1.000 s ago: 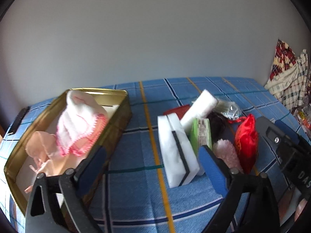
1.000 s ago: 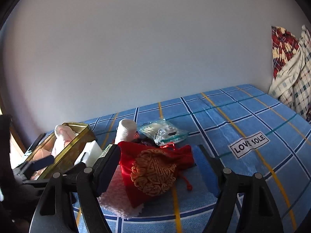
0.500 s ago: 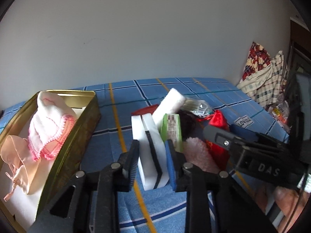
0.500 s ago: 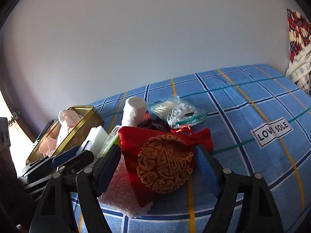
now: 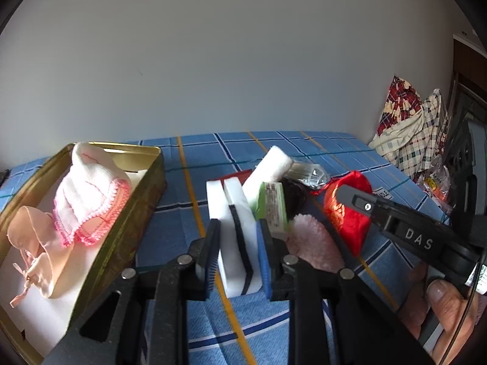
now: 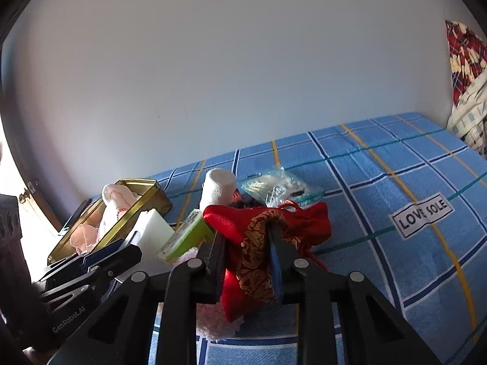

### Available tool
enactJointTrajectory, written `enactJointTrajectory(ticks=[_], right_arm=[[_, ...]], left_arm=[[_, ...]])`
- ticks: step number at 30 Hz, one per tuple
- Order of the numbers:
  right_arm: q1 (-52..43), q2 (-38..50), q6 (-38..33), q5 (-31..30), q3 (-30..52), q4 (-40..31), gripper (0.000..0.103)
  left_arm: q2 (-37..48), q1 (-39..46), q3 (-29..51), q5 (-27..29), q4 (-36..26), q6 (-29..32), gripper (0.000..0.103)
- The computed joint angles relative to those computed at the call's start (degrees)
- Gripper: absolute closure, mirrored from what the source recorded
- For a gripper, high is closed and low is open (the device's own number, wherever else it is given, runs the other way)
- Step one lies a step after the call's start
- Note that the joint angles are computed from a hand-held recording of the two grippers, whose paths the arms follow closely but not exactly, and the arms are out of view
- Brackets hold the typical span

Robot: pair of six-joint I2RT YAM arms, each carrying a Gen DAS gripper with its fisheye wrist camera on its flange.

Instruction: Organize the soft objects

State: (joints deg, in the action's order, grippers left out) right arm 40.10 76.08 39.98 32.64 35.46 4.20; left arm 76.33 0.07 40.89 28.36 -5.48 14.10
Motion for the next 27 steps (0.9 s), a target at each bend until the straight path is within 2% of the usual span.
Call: enactJointTrajectory(ticks=[16, 21, 27], right_arm=[[9.0, -0.6, -6.2, 14.9, -0.7, 3.6, 0.077], [11.9, 0.3, -9.1, 17.7, -0.6, 6.3, 0.077], [14.5, 2.5, -12.5, 19.5, 0.8, 7.8, 0.077]], left_arm=[[-6.8, 4.1, -5.5, 1.6, 3.1, -0.2, 0.081], [-11.4, 5.8, -8.3, 1.5, 5.2, -1.5, 0.081], [-14.1, 6.8, -9.5, 1.2, 4.2, -1.3, 0.081]])
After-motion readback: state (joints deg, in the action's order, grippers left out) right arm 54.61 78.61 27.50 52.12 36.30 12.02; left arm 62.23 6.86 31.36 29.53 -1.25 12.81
